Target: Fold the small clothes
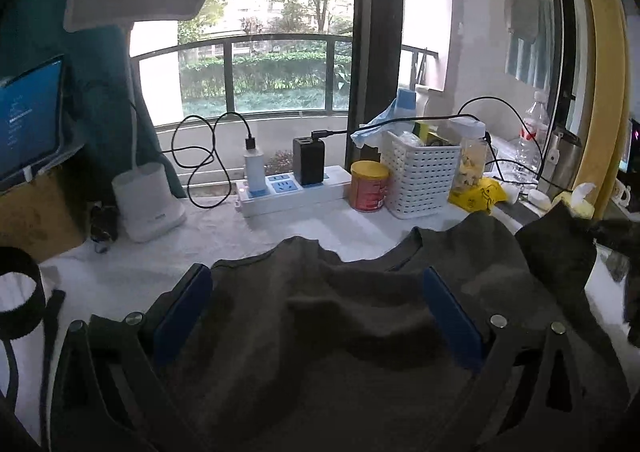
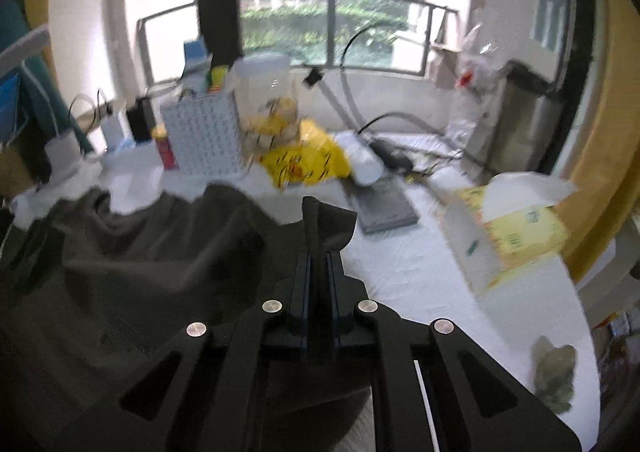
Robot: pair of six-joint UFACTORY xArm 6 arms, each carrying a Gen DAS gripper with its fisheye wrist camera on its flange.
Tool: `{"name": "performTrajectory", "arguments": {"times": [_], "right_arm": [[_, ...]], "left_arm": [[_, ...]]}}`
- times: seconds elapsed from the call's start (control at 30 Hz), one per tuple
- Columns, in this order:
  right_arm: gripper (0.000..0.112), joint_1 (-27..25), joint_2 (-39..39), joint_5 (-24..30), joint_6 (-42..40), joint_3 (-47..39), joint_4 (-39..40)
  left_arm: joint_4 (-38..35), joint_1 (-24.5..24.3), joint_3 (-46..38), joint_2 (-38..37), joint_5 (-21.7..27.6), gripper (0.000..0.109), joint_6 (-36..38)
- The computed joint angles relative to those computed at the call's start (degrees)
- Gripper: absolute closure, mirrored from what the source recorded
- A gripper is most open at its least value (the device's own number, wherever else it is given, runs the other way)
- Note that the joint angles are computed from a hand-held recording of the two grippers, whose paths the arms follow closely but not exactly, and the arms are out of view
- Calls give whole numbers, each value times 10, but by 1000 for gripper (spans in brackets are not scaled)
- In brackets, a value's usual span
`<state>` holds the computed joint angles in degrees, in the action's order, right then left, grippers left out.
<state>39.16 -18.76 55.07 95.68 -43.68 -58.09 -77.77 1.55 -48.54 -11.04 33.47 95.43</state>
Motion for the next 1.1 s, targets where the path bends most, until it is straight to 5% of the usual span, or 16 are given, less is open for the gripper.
{"name": "performTrajectory", "arguments": {"times": [0.1, 0.27, 0.63, 0.97, 1.0, 1.1], "right_arm": [[103, 21, -14, 37, 16, -6, -5], [103, 41, 3, 47, 18, -34, -8], [103, 33, 116, -30, 14, -119, 10], [103, 6, 207, -112, -54, -176, 77], [98, 2, 206, -124, -60, -172, 83], [48, 4, 189, -148, -44, -155, 63]], "left_arm": [[20, 14, -1, 1, 9, 7, -5], [-23, 10, 8, 1, -56, 7, 48], [28, 86, -28, 36, 30, 7, -5], [58, 92, -16, 29, 52, 7, -11], [61, 91, -13, 26, 55, 7, -14], [71, 85, -1, 13, 57, 7, -21]]}}
